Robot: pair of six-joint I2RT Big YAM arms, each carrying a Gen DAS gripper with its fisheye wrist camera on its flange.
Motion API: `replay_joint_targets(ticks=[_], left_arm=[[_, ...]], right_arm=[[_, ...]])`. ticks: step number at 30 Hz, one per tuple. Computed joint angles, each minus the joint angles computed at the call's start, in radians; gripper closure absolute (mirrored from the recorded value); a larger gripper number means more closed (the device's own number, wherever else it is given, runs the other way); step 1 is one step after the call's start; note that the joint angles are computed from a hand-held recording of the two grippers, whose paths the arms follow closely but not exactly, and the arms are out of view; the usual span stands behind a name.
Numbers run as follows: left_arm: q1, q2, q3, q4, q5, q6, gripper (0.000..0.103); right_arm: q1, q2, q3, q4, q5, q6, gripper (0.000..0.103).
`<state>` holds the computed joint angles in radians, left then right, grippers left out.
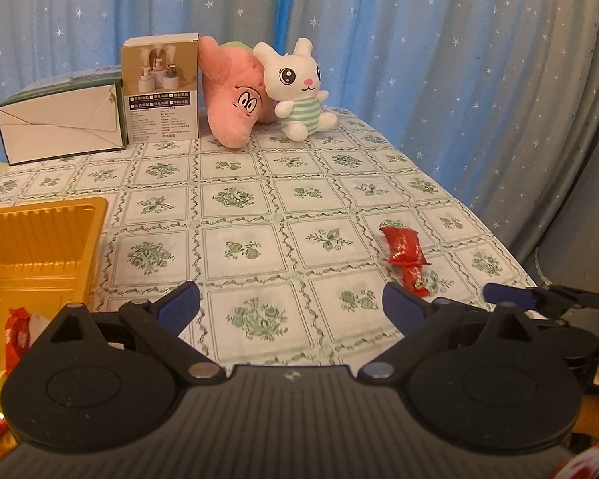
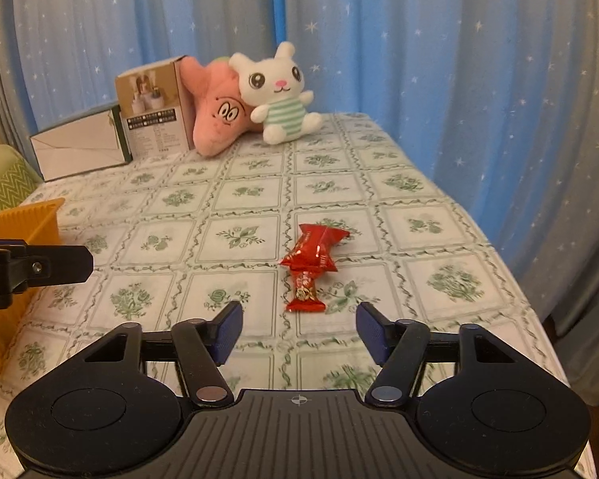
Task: Organize snacks
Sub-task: 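Grasp the red candy with the right gripper while the left grasps a red packet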
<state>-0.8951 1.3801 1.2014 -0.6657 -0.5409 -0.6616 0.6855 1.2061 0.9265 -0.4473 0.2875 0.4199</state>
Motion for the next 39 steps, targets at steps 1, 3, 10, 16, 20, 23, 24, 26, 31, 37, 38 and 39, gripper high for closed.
replay_joint_targets(ticks=[1, 3, 10, 16, 20, 23, 24, 26, 31, 37, 38, 39], left_arm=[[0.007, 0.004, 0.000, 0.009, 0.007, 0.006, 0.007], [0.019, 0.012, 0.002, 0.023, 0.018, 0.014, 0.008], [0.046, 0.034, 0.007, 0.057, 0.049, 0.052, 0.010], [0.061, 0.046, 0.007, 0.074, 0.067, 0.061, 0.011], [0.062, 0.055, 0.012, 0.075, 0.079, 0.065, 0.013], [0.058, 0.070, 0.027, 0.075, 0.083, 0.076, 0.013], [0.057, 0.077, 0.033, 0.078, 0.088, 0.081, 0.013], [0.055, 0.095, 0.049, 0.084, 0.100, 0.091, 0.013], [0.054, 0.170, 0.113, 0.116, 0.149, 0.111, 0.014], [0.063, 0.288, 0.221, 0.152, 0.203, 0.147, 0.022], [0.065, 0.308, 0.242, 0.147, 0.211, 0.155, 0.024], [0.066, 0.327, 0.263, 0.141, 0.216, 0.164, 0.025]], right_arm=[[-0.006, 0.016, 0.011, 0.004, -0.011, -0.006, 0.048], [-0.018, 0.049, 0.030, 0.017, -0.028, -0.024, 0.051], [-0.069, 0.150, 0.080, 0.034, -0.079, -0.084, 0.068], [-0.087, 0.193, 0.093, 0.049, -0.100, -0.110, 0.085], [-0.083, 0.176, 0.095, 0.022, -0.107, -0.090, 0.087], [-0.088, 0.124, 0.080, -0.004, -0.097, -0.043, 0.087], [-0.094, 0.105, 0.073, -0.010, -0.093, -0.030, 0.087], [-0.112, 0.072, 0.060, -0.024, -0.080, -0.004, 0.087], [-0.181, 0.024, 0.035, -0.042, -0.094, 0.048, 0.087], [-0.236, 0.022, 0.027, -0.041, -0.116, 0.085, 0.087], [-0.241, 0.023, 0.028, -0.044, -0.113, 0.087, 0.087], [-0.247, 0.025, 0.030, -0.050, -0.111, 0.089, 0.087]])
